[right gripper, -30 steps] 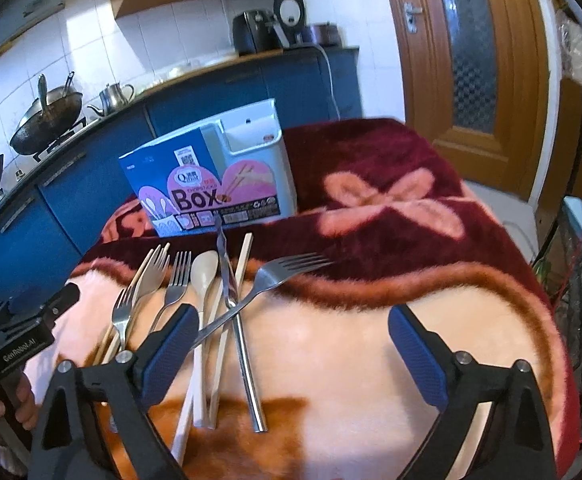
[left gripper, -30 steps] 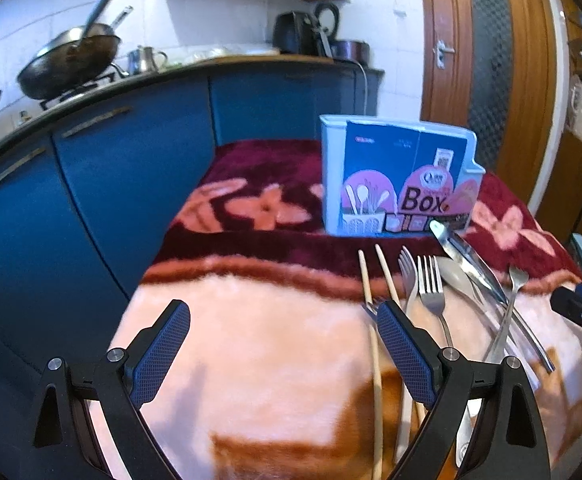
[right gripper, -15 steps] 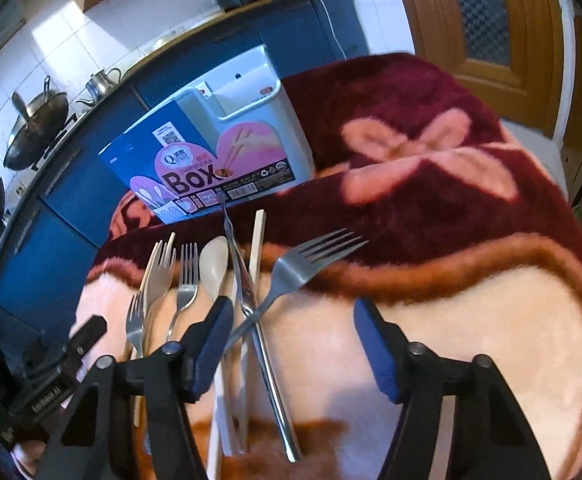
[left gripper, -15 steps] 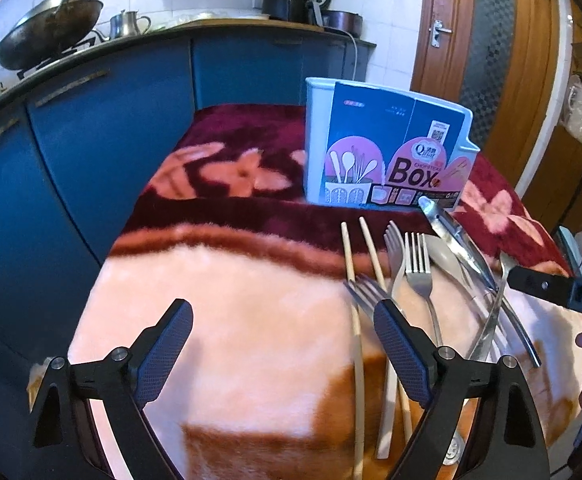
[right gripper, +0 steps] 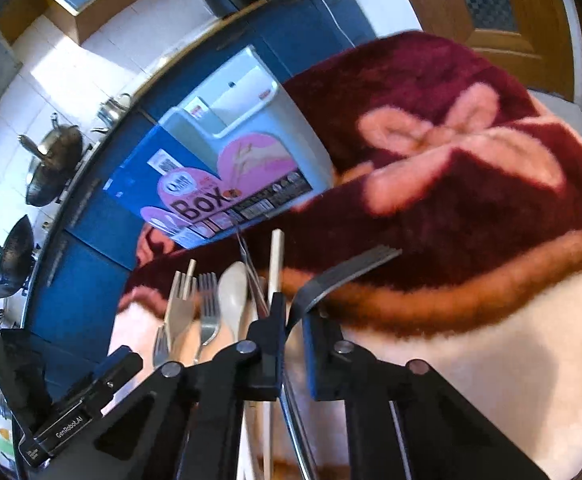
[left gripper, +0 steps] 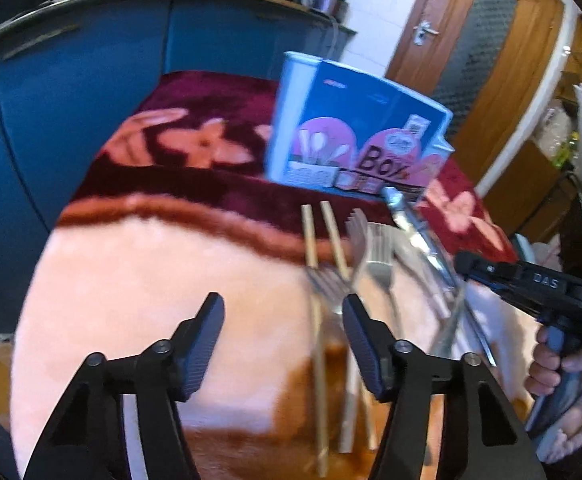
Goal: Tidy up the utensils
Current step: 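Close the right tool on a silver fork while the left tool grasps another fork, then lift both forks and lower them into the light blue holder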
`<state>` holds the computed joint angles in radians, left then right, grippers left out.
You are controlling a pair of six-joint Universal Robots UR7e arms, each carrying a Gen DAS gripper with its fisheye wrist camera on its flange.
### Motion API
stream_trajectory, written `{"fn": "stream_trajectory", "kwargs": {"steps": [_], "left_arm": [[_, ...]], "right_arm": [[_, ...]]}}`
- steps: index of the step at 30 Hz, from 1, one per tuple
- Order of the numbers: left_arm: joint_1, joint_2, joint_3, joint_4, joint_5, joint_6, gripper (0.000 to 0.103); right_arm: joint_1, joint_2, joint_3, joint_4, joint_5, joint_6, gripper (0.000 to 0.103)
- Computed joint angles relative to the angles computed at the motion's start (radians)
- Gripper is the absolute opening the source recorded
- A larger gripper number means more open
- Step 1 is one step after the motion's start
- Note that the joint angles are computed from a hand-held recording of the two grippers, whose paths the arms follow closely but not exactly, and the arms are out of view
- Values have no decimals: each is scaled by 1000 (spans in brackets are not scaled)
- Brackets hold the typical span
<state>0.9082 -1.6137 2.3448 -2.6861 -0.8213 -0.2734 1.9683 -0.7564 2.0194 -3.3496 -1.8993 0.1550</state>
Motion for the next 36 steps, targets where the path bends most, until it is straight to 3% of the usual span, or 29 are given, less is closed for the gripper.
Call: {"fn": "stream_trajectory", "kwargs": {"steps": [7, 13, 16, 21, 27, 30, 36], "left_arm": [[2, 13, -1, -28, -108, 17, 22], [11, 29, -8, -25, -158, 2, 19], [18, 37, -16, -6, -152, -31, 19], [55, 51, -30, -31, -220, -27, 19], [81, 82, -34, -111, -252, 7, 19], [93, 90, -28, -163, -278, 30, 10], [82, 80, -11, -209, -284, 52, 7]], "right_arm": [[45, -16, 36, -165, -4, -120, 6], [111, -11, 42, -281, -90, -259, 5], [131, -6, 48, -333, -113, -319, 5], [151, 7, 53, -382, -130, -389, 4], [156, 16, 56, -404, -125, -419, 4], [155, 17, 59, -412, -124, -425, 4], [156, 17, 59, -412, -123, -424, 4]]}}
